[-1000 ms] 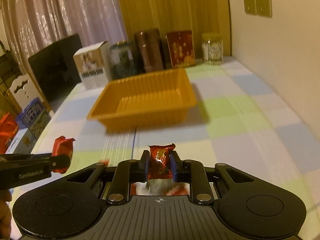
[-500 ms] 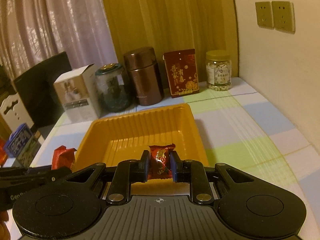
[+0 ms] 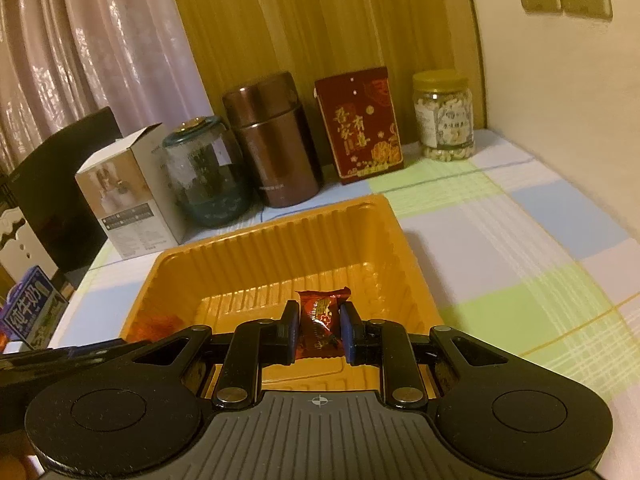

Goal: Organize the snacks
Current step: 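Carry both snacks over the orange tray and open both grippers to drop them, then move both open grippers back toward the snack pile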

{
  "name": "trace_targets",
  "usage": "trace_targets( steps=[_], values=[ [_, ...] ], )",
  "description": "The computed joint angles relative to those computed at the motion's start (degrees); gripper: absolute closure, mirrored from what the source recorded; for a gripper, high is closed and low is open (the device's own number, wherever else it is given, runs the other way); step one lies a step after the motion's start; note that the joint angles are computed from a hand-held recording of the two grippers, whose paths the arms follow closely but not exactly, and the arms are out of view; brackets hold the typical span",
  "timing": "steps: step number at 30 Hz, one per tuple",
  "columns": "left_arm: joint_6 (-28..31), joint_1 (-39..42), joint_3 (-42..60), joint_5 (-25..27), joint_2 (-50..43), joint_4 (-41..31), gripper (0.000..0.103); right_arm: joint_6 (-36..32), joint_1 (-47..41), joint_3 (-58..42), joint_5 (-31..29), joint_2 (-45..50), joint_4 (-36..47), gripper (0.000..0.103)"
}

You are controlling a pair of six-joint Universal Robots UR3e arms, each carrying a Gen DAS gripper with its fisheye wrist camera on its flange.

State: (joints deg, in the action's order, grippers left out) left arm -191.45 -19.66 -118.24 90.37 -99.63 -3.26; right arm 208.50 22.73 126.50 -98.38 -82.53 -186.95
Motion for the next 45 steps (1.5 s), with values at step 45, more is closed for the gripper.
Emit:
trace_targets(
  steps=[45],
  values=[
    [-34.65, -41.82, -9.56, 35.19, 34.21, -34.17, 0.037, 31.66, 43.5, 5.03, -35.73, -33.75, 40.72, 0.044]
  ],
)
